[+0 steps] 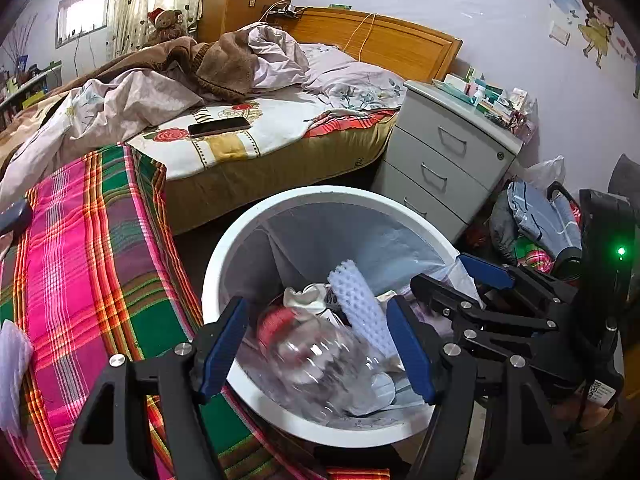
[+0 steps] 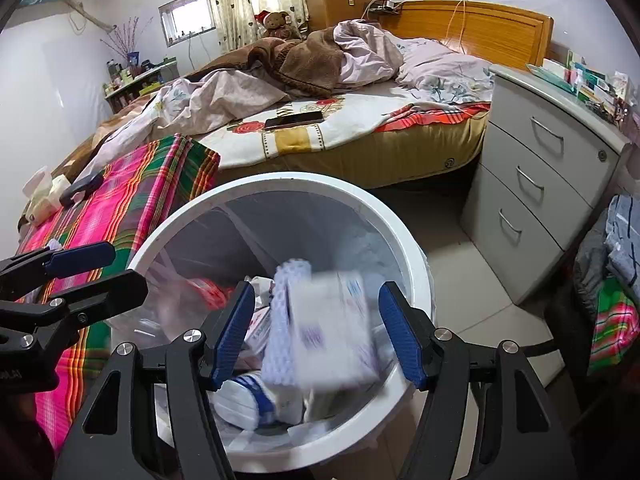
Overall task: Collect trash
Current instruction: 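Open both tools to drop the carton and bottle into the bin, then move both tools back to the cloth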
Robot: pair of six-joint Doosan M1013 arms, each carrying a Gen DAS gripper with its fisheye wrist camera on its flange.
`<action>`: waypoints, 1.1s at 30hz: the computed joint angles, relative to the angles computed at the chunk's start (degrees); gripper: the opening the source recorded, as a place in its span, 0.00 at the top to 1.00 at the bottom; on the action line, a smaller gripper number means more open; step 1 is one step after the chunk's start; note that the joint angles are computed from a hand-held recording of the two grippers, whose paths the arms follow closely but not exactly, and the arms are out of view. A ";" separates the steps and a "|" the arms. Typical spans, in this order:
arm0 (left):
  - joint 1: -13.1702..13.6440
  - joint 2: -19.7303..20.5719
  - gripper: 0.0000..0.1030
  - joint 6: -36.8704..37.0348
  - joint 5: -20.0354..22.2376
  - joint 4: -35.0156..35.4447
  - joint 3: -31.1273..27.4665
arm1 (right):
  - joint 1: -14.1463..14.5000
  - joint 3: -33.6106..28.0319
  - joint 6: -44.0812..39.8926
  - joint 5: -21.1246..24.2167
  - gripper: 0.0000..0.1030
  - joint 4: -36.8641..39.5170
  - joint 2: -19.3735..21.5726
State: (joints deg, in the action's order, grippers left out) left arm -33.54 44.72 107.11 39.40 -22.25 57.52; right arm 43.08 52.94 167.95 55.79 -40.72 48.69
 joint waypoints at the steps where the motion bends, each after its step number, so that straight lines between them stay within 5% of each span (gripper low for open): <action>1: -0.03 -0.19 0.29 -1.02 -0.41 1.22 0.25 | 0.07 -0.14 0.02 0.31 0.36 -0.21 0.03; 15: 1.52 -4.95 0.29 -2.51 -6.98 1.94 7.33 | 1.40 -1.82 1.58 -0.10 0.36 -3.75 0.18; 33: 4.80 -11.73 0.29 -19.40 -16.97 16.81 18.44 | 3.34 -13.71 -6.98 -2.05 0.36 -1.61 6.13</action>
State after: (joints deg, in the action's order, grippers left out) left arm -28.74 32.99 87.71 22.42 -5.44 75.96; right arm 46.42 39.24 160.97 53.73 -42.33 54.82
